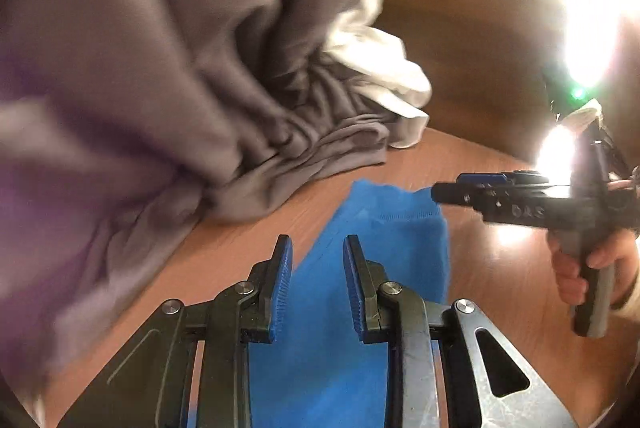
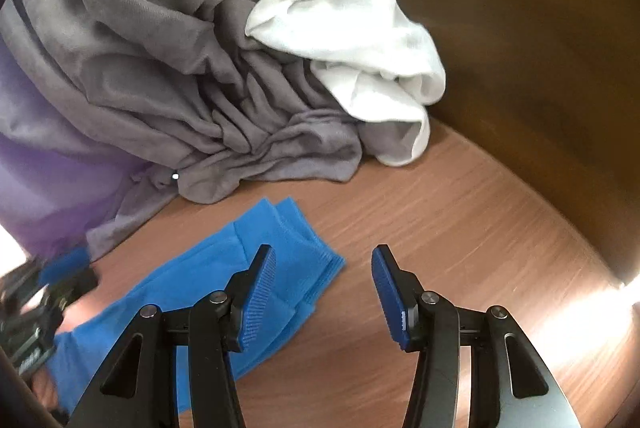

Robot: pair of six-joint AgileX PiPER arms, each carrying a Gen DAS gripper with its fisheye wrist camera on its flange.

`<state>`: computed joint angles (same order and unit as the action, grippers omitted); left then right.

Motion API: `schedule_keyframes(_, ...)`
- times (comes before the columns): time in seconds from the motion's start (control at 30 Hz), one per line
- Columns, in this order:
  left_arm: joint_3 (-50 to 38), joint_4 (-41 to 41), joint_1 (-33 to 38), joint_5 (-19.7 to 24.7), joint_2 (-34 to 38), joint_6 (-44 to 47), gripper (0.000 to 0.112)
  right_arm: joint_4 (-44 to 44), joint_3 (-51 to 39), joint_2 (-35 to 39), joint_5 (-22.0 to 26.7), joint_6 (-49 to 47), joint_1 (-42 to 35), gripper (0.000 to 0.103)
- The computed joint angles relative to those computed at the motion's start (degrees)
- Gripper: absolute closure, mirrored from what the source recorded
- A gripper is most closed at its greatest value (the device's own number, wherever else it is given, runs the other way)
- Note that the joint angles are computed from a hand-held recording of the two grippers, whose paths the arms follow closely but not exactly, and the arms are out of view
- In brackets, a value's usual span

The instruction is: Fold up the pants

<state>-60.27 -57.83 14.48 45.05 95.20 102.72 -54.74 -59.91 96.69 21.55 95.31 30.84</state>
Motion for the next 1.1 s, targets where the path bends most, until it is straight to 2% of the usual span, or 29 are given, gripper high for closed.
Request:
schedule_keyframes(0.13,-5.0,4.2,-6.2,-0.5,5.8,0.4,0.086,-2.9,0.2,0.7,-0.2,5.1,0.4,0.052)
schedule_keyframes(0.3,-9.3,6.4,-10.4,-1.4,11.4,-1.3,0.089,-4.1,-0.5,1.9,0.0,8.9,-0.1,0.052)
schedule_keyframes(0.4,-14.2,9.0,-11.5,1.3,15.2,-5.9,0.089,-5.3,0.0,2.2,-0.6,11.8,-0.5,0.052)
schedule_keyframes(0.53,-18.7,10.3,-12.2,2.7,18.8,-9.6,0.089,-5.9,0.2,3.2,-3.7,14.1,-1.3,0.052)
schedule_keyframes(0.7,-23.1,12.6,-12.4,6.2,21.9,-13.4,0.089,-5.5,-0.7,4.2,-4.1,12.8,-0.8,0.052)
schedule_keyframes(0.77,-25.0,13.7,-12.4,7.9,23.0,-15.1,0.088,-4.9,-0.9,4.4,-4.6,12.0,-1.0,0.059)
schedule_keyframes(1.1,-33.0,16.3,-11.7,15.7,28.0,-25.0,0.088,-6.3,-1.4,5.5,-5.5,13.8,-1.2,0.068)
